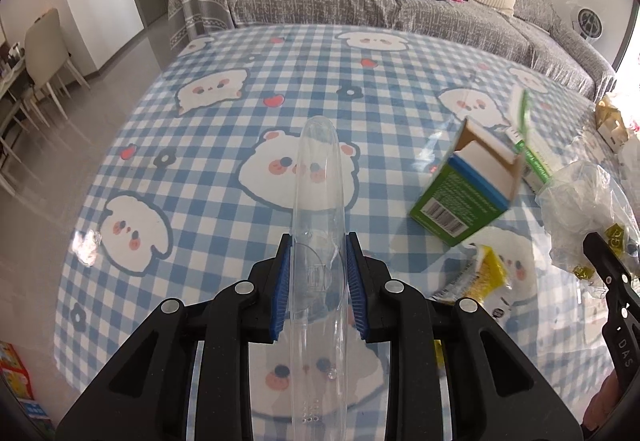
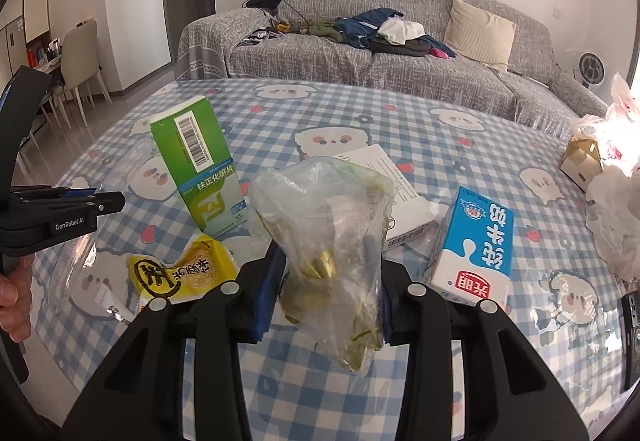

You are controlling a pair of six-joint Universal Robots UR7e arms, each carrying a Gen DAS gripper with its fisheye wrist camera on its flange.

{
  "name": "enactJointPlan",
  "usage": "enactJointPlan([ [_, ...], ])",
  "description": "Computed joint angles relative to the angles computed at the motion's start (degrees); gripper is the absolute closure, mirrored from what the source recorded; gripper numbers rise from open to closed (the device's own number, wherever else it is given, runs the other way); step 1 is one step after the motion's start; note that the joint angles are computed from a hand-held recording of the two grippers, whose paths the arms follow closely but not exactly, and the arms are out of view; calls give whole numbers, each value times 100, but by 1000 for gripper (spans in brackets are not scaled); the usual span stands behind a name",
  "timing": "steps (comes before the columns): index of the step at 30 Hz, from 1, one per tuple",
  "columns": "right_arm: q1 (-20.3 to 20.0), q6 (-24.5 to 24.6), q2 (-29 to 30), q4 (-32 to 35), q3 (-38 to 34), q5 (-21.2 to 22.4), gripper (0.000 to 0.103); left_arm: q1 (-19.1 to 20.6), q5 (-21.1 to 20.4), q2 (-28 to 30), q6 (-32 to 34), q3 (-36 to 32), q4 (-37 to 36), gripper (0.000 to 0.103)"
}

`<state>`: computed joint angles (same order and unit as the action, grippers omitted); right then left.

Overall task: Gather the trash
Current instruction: 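Lift the tube and clear bag in both tools and carry them over the bin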

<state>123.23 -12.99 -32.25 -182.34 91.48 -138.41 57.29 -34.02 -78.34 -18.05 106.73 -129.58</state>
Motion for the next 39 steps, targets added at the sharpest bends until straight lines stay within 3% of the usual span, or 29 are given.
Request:
enactJointPlan([
  [39,707,1066,-1034,-108,1591,-304,66,-1226,-95,-1721,-1798,1486,1556,78],
])
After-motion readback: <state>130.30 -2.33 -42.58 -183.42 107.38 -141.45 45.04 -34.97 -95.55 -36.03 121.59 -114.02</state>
